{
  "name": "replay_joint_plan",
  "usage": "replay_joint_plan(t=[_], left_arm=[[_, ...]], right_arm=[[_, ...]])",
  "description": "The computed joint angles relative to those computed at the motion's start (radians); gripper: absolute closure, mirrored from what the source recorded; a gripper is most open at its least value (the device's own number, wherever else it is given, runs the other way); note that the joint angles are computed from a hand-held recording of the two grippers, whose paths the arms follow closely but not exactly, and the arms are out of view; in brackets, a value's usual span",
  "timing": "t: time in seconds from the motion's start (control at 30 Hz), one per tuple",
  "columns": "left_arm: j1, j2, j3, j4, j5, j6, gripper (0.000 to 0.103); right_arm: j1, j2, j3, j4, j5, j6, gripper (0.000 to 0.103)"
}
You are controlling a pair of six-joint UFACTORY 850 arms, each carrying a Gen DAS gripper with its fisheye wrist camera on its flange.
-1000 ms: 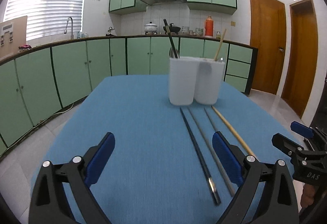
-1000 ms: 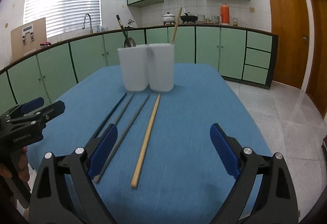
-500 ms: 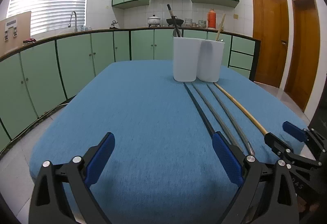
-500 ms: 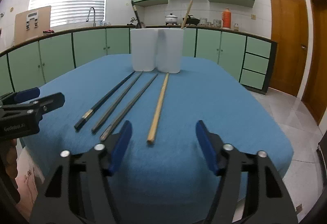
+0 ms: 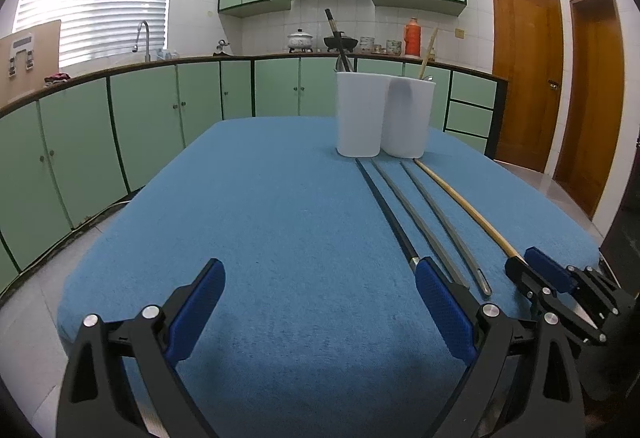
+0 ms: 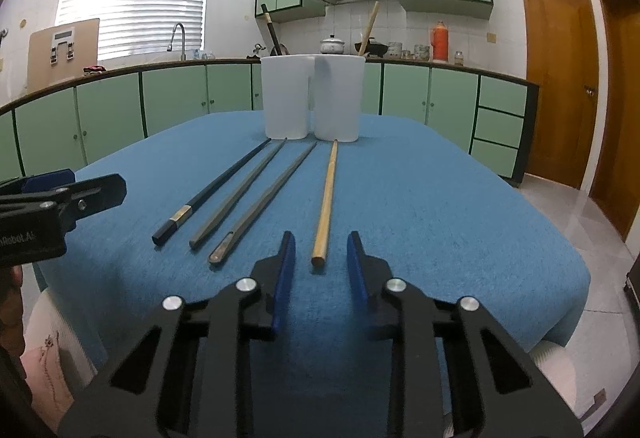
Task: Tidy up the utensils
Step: 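Grasp the second wooden chopstick with right tool while left tool grasps a gold-banded black chopstick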
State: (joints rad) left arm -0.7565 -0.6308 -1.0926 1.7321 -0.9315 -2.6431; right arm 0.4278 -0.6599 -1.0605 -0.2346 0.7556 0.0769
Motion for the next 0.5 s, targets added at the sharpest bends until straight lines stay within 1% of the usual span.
replay_joint_plan(t=[0.1, 0.23, 0.37, 0.5], left_arm=[[-0.001, 0.001, -0.001, 0.0, 0.002, -0.001, 0.009], [-0.002, -0.004, -0.006, 0.0, 0.008, -0.003, 0.009], [-0.007, -0.01, -0.015, 0.002, 0.015, 0.002, 0.009], [-0.013, -0.022, -0.03, 0.008, 0.024, 0.017, 0.009]], right_arm=[[0.006, -0.004, 0.013, 0.02, 0.03, -0.019, 0.086], [0.008, -0.01, 0.011, 0.028, 0.047, -0.024, 0.095], [0.004, -0.008, 0.009, 0.032, 0.039, -0.012, 0.097], [-0.017, -0.001, 0.002, 0.007, 0.014, 0.036, 0.097]])
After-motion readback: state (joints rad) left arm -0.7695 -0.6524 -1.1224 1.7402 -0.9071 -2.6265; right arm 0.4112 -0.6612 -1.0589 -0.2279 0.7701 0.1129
